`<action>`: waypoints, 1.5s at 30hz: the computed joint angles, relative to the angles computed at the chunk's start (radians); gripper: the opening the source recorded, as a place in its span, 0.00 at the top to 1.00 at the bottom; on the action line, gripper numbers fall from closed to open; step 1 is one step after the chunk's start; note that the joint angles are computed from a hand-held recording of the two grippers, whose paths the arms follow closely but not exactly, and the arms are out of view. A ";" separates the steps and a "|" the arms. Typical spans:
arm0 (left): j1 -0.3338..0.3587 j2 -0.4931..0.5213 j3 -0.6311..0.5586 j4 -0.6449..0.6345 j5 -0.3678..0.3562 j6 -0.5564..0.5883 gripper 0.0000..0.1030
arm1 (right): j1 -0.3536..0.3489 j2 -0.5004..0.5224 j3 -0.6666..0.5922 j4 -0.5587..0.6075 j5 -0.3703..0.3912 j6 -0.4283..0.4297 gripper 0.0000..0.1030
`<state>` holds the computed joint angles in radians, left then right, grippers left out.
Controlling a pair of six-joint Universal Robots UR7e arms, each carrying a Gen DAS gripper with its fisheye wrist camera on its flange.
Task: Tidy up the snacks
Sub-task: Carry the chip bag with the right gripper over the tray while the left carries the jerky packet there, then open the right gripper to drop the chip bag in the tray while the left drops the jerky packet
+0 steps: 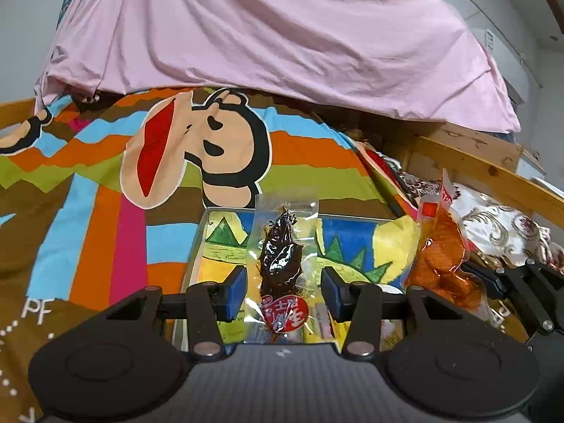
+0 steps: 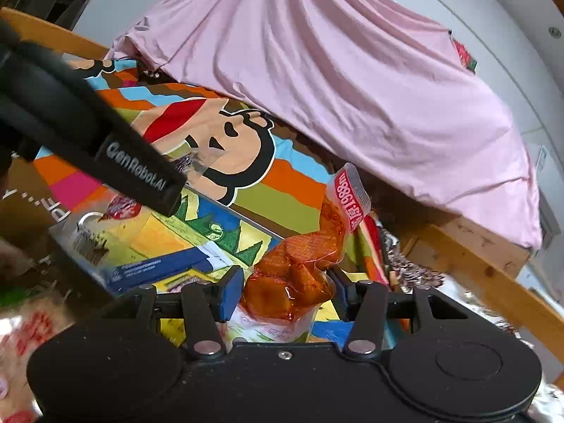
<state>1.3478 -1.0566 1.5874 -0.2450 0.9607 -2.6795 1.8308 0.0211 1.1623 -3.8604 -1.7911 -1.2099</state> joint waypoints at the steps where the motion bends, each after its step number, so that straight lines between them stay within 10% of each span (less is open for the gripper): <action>1: 0.004 0.011 -0.018 0.013 -0.004 -0.004 0.52 | 0.000 0.002 -0.019 0.034 -0.006 0.021 0.48; 20: 0.062 0.170 -0.283 0.304 -0.029 -0.166 0.50 | -0.015 0.050 -0.182 0.292 -0.087 0.223 0.45; 26: 0.057 0.184 -0.301 0.335 -0.058 -0.169 0.35 | -0.018 0.036 -0.138 0.183 -0.040 0.176 0.13; 45: -0.067 -0.089 0.090 -0.063 -0.139 -0.066 0.01 | -0.020 -0.211 0.276 -0.208 0.081 0.311 0.01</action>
